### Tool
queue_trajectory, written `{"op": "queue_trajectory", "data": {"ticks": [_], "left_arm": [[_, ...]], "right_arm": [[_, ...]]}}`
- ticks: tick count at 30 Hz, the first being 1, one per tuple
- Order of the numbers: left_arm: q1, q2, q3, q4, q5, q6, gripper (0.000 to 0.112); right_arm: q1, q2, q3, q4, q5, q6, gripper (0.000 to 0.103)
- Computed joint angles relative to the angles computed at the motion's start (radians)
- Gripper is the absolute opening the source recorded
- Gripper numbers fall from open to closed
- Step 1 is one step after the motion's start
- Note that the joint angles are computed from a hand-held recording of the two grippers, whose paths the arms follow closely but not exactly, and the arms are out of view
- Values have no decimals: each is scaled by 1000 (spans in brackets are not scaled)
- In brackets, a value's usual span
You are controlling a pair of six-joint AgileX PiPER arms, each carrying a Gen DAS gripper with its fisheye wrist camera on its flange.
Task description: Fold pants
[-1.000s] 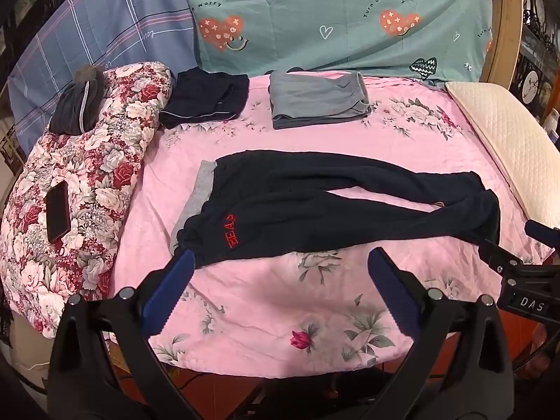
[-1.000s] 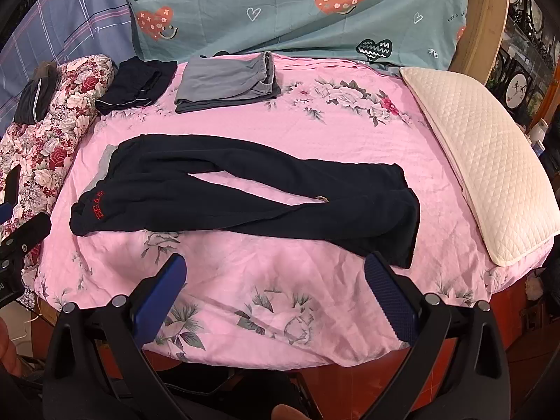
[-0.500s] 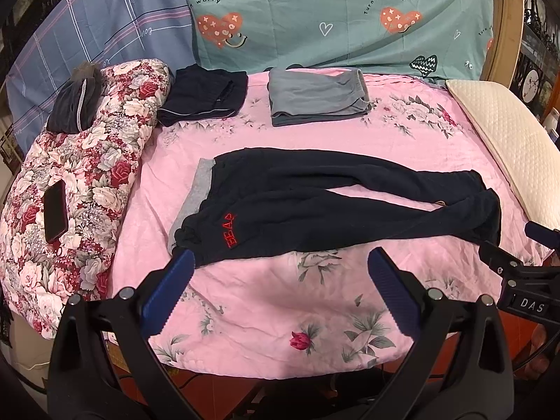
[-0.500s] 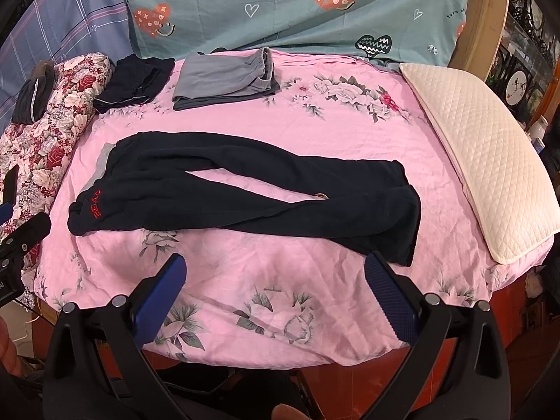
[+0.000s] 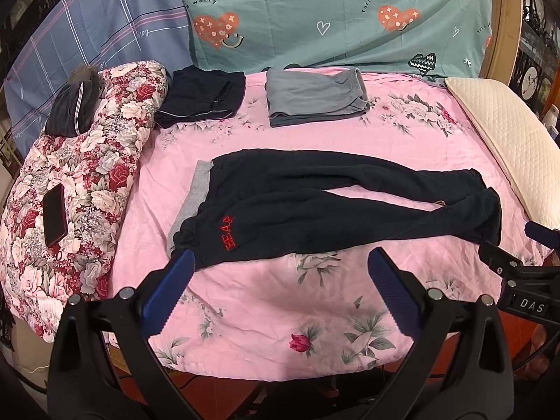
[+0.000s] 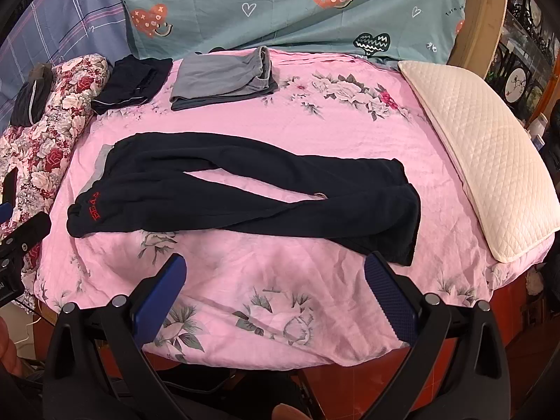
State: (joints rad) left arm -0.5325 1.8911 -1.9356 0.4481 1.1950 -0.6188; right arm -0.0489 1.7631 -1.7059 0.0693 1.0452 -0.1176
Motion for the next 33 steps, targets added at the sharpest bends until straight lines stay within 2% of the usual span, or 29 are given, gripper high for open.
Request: {"op": "queue_trajectory", "data": {"ticks": [33], "left_arm": [[1, 40, -40, -14, 7, 9, 101]], "right_arm": [[8, 36, -40, -15, 18, 18, 102]]}}
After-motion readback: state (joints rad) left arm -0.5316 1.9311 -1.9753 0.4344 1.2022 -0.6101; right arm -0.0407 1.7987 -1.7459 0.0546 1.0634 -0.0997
